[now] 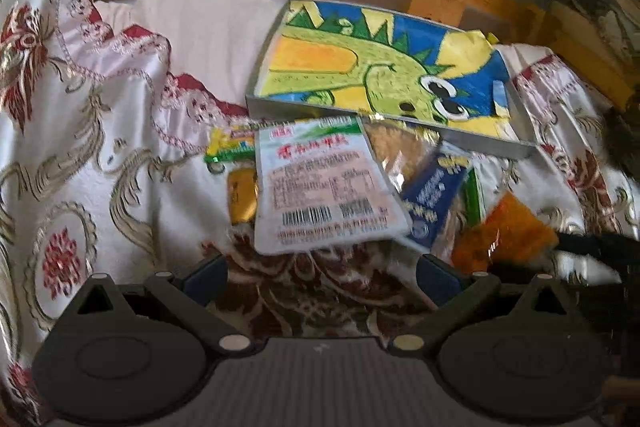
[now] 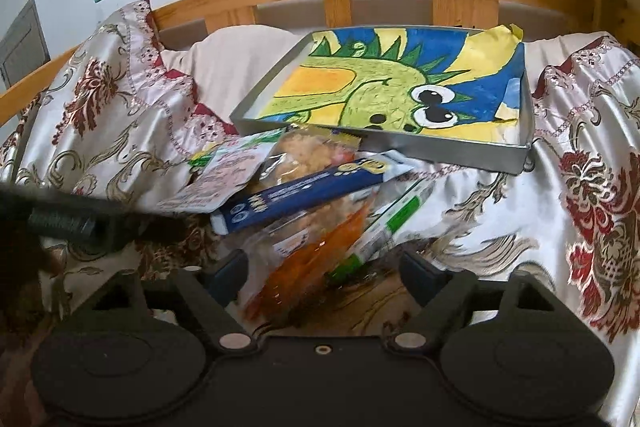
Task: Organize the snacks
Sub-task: 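Grasp the orange jelly bag with the right tool while the left tool approaches the snacks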
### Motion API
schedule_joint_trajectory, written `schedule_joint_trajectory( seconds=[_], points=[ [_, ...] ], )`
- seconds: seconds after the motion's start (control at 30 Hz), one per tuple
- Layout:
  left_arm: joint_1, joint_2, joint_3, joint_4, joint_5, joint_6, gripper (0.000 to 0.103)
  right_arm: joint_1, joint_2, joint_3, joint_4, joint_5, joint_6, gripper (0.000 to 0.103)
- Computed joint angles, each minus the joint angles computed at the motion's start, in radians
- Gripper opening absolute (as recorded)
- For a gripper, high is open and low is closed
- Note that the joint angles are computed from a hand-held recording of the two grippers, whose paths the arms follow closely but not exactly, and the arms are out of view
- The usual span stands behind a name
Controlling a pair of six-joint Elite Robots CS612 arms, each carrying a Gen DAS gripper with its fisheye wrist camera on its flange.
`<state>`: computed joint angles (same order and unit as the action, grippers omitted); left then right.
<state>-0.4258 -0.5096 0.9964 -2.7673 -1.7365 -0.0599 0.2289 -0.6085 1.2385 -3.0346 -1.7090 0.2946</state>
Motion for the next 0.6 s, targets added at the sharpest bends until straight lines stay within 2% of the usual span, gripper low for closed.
schedule_joint_trajectory(
  seconds=[0.17,0.23,0.37,0.5,0.6],
  points=[
    [-0.003,-0.008,0.029,0.005,-0.017,0.028,0.102,-0.024,0.002,-0.003,0.018,0.078,0.025,0.063],
    [-0.006,-0.008,0.032,0.012,-0.02,0.035,0.102,-0.032,0.003,-0.008,0.034,0.114,0.043,0.043],
    [-0.012,-0.005,0.026,0.035,-0.034,0.054,0.102,-0.049,0.002,-0.003,0.042,0.189,0.108,0.025],
    [-0.02,0.001,0.021,0.022,-0.043,0.078,0.102,-0.05,-0.007,0.014,0.005,0.194,0.112,0.019],
    [-0.027,0.01,0.003,0.038,-0.042,0.081,0.102,-0.044,-0.014,0.023,-0.025,0.149,0.075,0.011]
  ],
)
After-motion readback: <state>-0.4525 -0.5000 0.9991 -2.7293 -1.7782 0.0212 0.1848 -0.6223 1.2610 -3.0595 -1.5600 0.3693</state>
